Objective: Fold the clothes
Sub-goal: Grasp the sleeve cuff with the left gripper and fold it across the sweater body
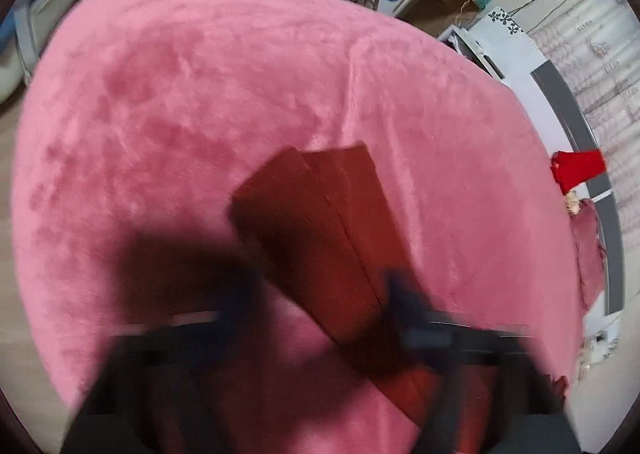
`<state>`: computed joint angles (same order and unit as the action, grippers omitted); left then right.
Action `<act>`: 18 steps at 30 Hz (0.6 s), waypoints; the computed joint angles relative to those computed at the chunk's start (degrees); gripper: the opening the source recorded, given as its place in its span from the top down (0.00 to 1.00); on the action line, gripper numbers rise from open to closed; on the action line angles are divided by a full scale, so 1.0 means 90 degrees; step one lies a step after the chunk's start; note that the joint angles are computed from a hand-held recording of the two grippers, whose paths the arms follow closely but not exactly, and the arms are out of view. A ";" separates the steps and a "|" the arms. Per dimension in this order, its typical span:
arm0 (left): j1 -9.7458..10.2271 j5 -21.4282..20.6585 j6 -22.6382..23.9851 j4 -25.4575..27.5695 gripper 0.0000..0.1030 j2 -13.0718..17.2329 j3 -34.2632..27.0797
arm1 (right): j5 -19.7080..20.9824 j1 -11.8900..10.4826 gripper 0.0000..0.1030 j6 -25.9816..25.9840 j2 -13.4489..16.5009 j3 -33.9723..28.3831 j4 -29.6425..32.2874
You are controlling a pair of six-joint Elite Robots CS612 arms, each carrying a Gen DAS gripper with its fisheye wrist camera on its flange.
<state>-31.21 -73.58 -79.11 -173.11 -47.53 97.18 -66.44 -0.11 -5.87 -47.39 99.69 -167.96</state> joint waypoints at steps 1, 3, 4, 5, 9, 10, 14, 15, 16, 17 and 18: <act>0.0011 -0.0125 -0.0195 -0.0659 0.94 0.0049 0.0169 | 0.0034 -0.0018 0.69 0.0024 -0.0027 0.0050 -0.0035; -0.0008 -0.0107 -0.0423 -0.1989 0.94 0.0201 0.0548 | 0.0094 -0.0058 0.69 0.0112 -0.0071 0.0119 -0.0101; -0.0062 0.0057 -0.0741 -0.2656 0.94 0.0264 0.0687 | 0.0121 -0.0077 0.69 0.0167 -0.0086 0.0141 -0.0129; -0.0118 0.0244 -0.1014 -0.3322 0.94 0.0344 0.0806 | 0.0142 -0.0095 0.69 0.0237 -0.0091 0.0143 -0.0148; -0.0307 0.0914 -0.1416 -0.5211 0.94 0.0610 0.0953 | 0.0229 -0.0207 0.68 0.0657 -0.0076 0.0193 -0.0292; -0.0321 0.0943 -0.1234 -0.5373 0.94 0.0611 0.0924 | 0.0236 -0.0244 0.68 0.0791 -0.0069 0.0205 -0.0287; -0.0356 0.0887 0.0243 -0.5914 0.94 0.0574 0.0552 | 0.0476 -0.0414 0.68 0.1256 -0.0064 0.0321 -0.0439; -0.0373 0.0848 0.0597 -0.6013 0.94 0.0558 0.0403 | 0.0540 -0.0462 0.69 0.1360 -0.0069 0.0359 -0.0487; -0.0399 0.0752 0.1045 -0.6050 0.94 0.0530 0.0200 | 0.0603 -0.0518 0.69 0.1445 -0.0082 0.0407 -0.0535; -0.0425 0.0588 0.1587 -0.6027 0.94 0.0485 -0.0019 | 0.0671 -0.0578 0.69 0.1529 -0.0099 0.0464 -0.0601; -0.0415 0.0322 0.2052 -0.5936 0.94 0.0475 -0.0255 | 0.0746 -0.0647 0.69 0.1614 -0.0121 0.0535 -0.0695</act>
<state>-34.94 -70.68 -60.64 -226.53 -43.25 94.89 -59.72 -5.94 8.66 -48.48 104.50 -174.22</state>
